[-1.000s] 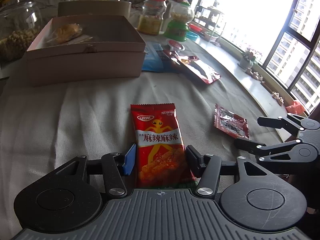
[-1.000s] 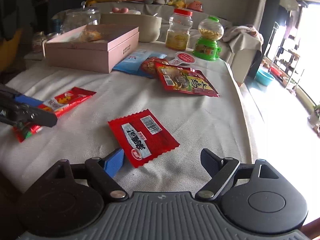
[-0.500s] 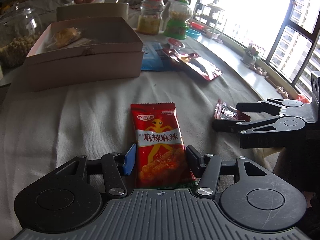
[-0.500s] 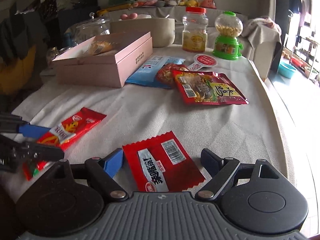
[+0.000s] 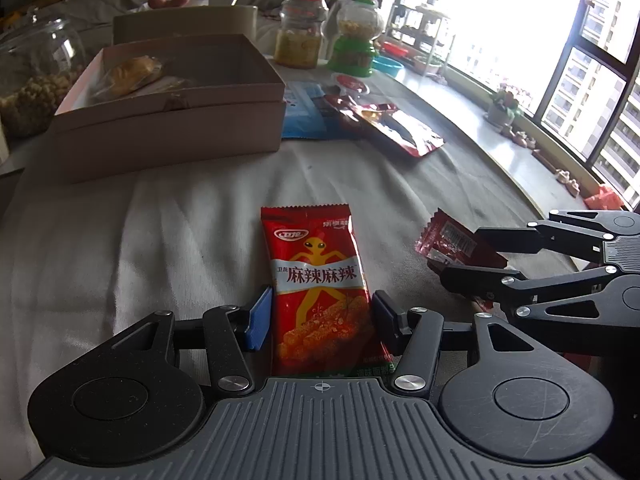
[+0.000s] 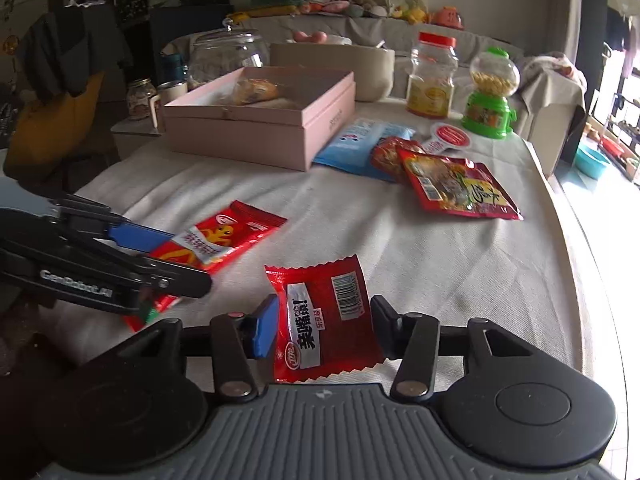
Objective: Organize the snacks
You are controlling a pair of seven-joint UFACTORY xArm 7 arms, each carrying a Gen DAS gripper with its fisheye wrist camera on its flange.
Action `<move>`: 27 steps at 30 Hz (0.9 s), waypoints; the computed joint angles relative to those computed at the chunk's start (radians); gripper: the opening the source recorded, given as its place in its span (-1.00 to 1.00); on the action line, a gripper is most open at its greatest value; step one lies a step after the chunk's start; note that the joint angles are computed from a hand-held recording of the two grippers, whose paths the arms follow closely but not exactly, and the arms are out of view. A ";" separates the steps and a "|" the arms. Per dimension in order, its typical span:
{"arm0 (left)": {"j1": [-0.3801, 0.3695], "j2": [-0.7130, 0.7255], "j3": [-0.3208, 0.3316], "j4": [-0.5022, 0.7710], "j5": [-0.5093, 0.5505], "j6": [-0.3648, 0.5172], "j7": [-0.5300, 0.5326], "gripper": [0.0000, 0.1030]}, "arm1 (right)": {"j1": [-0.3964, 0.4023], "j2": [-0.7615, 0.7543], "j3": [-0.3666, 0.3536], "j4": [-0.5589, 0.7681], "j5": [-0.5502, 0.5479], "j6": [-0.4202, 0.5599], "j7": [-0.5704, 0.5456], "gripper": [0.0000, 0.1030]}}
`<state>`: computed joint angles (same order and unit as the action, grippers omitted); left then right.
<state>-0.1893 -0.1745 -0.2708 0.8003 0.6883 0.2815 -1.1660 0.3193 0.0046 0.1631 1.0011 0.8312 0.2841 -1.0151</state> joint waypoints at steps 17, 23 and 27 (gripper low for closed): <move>0.012 -0.110 -0.041 -0.089 0.001 0.003 -0.014 0.03 | 0.016 -0.036 -0.015 -0.034 -0.037 0.005 0.045 -0.13; 0.147 -0.259 -0.131 -0.147 0.047 -0.078 -0.092 0.01 | 0.037 -0.087 -0.038 -0.028 0.069 0.006 -0.077 -0.13; 0.243 -0.390 -0.154 -0.137 0.060 -0.110 -0.056 0.01 | 0.049 -0.107 -0.067 0.056 0.141 0.058 -0.145 -0.13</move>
